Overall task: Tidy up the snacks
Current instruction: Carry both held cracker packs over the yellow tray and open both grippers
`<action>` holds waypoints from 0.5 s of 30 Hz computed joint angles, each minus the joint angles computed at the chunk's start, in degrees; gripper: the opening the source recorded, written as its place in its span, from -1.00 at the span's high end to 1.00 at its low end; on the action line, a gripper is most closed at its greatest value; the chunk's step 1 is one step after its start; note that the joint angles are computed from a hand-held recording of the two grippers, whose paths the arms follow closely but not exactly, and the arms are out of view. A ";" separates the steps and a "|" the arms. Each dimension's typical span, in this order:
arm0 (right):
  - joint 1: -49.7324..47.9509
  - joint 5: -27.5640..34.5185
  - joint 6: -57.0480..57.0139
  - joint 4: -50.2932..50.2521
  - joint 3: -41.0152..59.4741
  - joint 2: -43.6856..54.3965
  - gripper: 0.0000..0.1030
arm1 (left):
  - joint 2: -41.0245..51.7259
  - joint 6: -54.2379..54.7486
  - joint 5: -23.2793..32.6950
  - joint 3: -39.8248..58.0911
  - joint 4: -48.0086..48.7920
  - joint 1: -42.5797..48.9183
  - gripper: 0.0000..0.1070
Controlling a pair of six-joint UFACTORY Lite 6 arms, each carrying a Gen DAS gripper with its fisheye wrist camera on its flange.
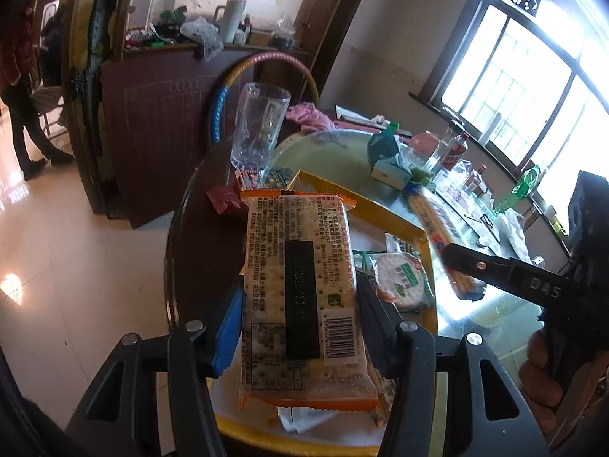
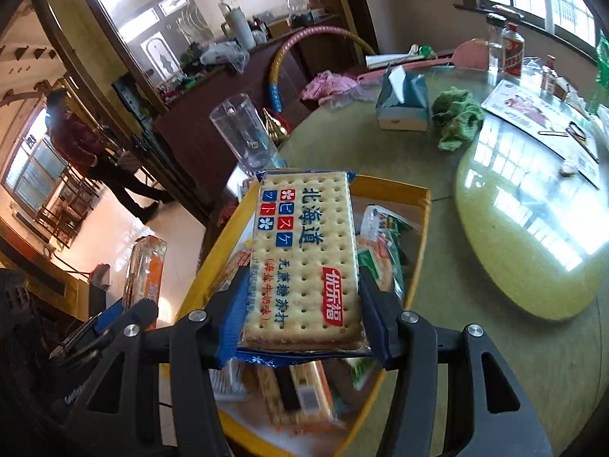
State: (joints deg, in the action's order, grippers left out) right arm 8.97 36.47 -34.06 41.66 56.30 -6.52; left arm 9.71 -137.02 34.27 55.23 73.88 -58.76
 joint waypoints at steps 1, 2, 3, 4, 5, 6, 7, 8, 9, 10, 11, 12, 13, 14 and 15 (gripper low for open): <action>1.19 -1.17 0.87 -0.96 2.00 3.22 -0.08 | 0.65 -0.09 -1.08 0.15 0.66 0.91 -0.04; 2.08 -1.91 1.90 -2.05 3.53 5.45 -0.08 | 1.33 -0.44 -2.39 0.23 1.54 2.01 -0.04; 2.81 -2.59 2.92 -3.16 5.05 7.75 -0.08 | 2.36 -0.85 -3.85 0.55 2.50 3.11 -0.04; 3.37 -3.12 3.75 -4.17 6.63 10.07 -0.08 | 3.53 -0.69 -5.13 1.14 2.97 4.14 -0.04; 3.78 -3.74 3.99 -4.81 8.27 12.67 -0.08 | 4.58 -0.25 -5.92 1.81 2.89 4.76 -0.04; 4.12 -4.25 4.54 -5.54 9.64 14.81 -0.08 | 5.85 0.70 -6.83 2.73 2.38 5.35 -0.04; 4.22 -4.39 5.03 -6.13 10.54 16.16 -0.08 | 7.22 2.01 -7.88 3.78 1.74 5.95 -0.04; 4.39 -4.64 5.64 -6.61 11.85 18.26 -0.08 | 8.16 3.76 -8.59 4.75 0.52 6.39 -0.04; 4.32 -4.62 5.71 -6.62 12.69 19.55 -0.08 | 9.03 4.63 -9.32 5.44 0.10 6.82 -0.04; 4.31 -4.68 5.77 -6.68 13.69 21.14 -0.08 | 9.59 5.36 -9.72 5.87 -0.28 7.13 -0.04; 4.52 -4.87 6.20 -7.09 14.18 22.02 -0.08 | 10.33 6.67 -10.07 6.52 -1.28 7.59 -0.04; 4.65 -5.06 6.34 -7.27 14.52 22.72 -0.08 | 10.95 8.31 -10.37 7.13 -2.72 8.12 -0.04; 4.84 -5.11 6.53 -7.43 15.21 23.64 -0.08 | 11.28 9.10 -10.60 7.34 -3.52 8.43 -0.04; 5.07 -5.02 6.83 -7.64 15.87 24.47 -0.08 | 11.59 10.25 -10.74 7.67 -4.54 8.69 -0.04; 5.33 -4.98 7.08 -7.76 16.45 25.21 -0.08 | 11.99 12.25 -10.80 8.18 -6.38 8.96 -0.04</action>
State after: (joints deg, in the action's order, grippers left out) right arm 14.30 31.49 -26.98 33.90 72.75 18.69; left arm 21.70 -124.76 23.47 63.41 67.50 -49.79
